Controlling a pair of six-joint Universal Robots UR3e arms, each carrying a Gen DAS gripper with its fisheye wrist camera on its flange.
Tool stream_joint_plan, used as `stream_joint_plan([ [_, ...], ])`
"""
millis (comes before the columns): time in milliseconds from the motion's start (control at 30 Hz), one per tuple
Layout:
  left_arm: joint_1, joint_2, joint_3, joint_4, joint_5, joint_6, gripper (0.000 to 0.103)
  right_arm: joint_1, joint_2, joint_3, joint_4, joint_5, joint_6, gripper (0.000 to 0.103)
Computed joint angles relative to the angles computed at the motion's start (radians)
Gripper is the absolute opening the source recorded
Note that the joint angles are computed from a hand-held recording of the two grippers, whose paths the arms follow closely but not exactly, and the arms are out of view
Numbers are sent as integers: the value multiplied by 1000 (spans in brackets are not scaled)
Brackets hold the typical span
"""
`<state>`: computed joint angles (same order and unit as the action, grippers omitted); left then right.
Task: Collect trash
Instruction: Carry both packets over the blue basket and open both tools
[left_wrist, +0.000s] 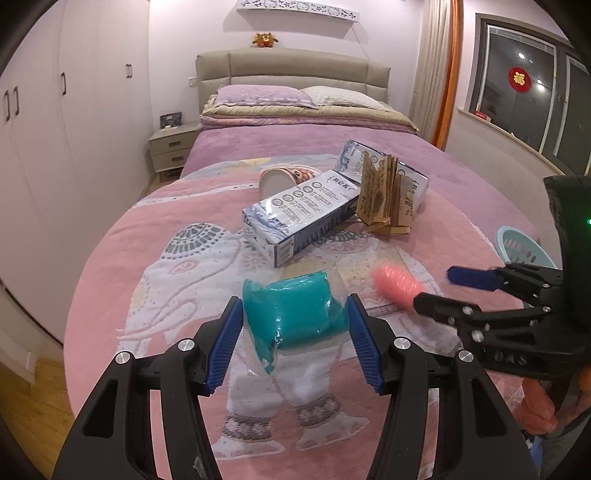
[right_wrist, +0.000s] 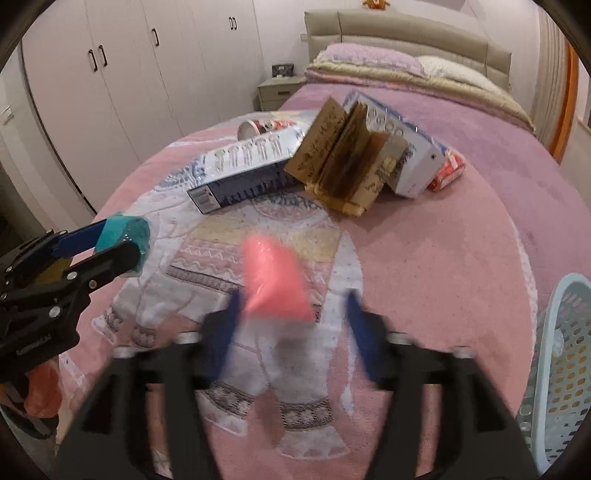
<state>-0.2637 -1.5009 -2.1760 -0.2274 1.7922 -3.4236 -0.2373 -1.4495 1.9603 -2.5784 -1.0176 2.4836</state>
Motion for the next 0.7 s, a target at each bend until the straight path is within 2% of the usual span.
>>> stream_joint_plan([
  [133, 18, 36, -26, 0, -10, -1, 55, 12, -9, 14, 5, 6, -1, 63],
  [267, 61, 78, -60, 8, -74, 1, 55, 80, 43, 5, -71, -52, 44, 63],
  [433, 55, 67, -48, 0, -64, 13, 55, 138, 124, -59, -72, -95, 87, 62],
  [500, 50, 61, -39, -1, -63, 16, 55, 128, 120, -45, -86, -82, 91, 52],
  [700, -13, -31, 64, 13, -53, 19, 55, 19, 17, 56, -121, -13, 77, 46],
])
